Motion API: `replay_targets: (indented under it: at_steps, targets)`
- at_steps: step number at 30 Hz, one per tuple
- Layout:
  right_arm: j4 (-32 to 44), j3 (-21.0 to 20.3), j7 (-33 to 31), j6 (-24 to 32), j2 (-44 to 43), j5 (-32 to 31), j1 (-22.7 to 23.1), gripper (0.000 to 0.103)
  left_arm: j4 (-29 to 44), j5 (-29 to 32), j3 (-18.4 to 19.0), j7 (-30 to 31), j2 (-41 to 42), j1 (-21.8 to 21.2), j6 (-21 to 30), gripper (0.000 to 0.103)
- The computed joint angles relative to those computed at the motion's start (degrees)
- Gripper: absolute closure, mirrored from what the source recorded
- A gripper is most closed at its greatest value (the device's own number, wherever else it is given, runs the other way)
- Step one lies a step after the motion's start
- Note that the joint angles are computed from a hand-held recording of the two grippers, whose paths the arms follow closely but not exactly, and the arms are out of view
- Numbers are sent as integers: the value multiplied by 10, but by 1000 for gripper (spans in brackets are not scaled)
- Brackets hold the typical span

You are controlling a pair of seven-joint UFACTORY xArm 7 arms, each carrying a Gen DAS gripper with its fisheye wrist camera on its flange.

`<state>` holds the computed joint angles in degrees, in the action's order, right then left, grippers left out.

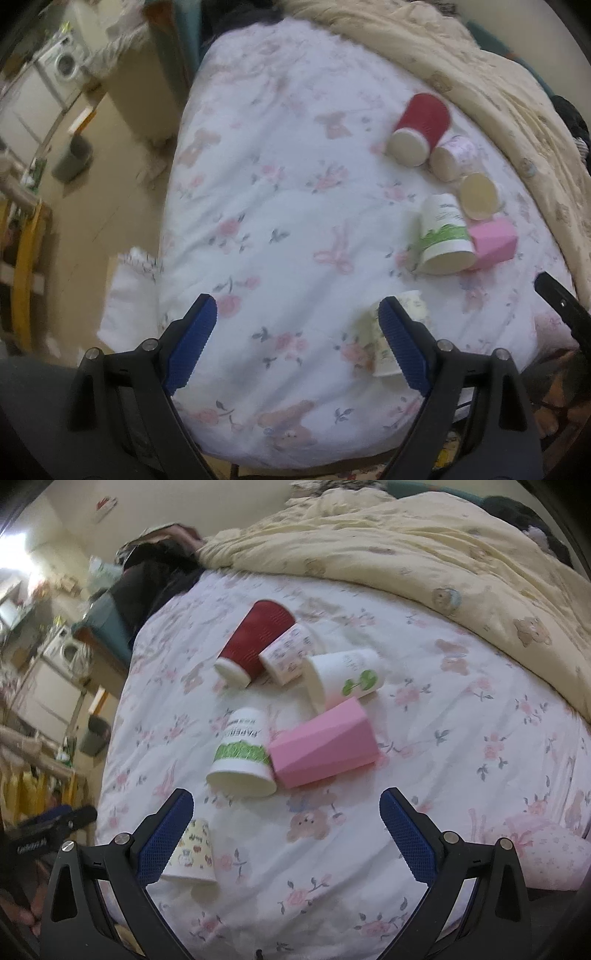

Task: Flip cup upside down
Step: 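Close the right tool on the cartoon cup while the left tool releases it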

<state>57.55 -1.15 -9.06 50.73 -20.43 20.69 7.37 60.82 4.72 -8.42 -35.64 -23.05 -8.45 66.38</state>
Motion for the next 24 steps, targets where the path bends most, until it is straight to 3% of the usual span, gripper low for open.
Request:
replay_targets:
  at_steps: [4, 9, 12, 16, 20, 24]
  targets:
    - [29, 1, -12, 54, 23, 0, 9, 0, -21, -38, 15, -22, -6, 5, -2, 16]
    - [86, 9, -37, 134, 70, 34, 23, 2, -21, -34, 16, -49, -15, 18, -7, 16]
    - [143, 19, -39, 206, 123, 59, 28, 12, -23, -41, 22, -55, -22, 21, -12, 16]
    - [216, 46, -24, 289, 196, 41, 31, 17, -29, -58, 30, -54, -31, 24, -16, 16]
    - [247, 64, -8, 325, 240, 28, 35, 18, -27, -64, 32, -53, -31, 27, -18, 16]
    - [247, 73, 14, 334, 266, 17, 39, 25, -28, -65, 32, -51, -34, 29, -17, 16]
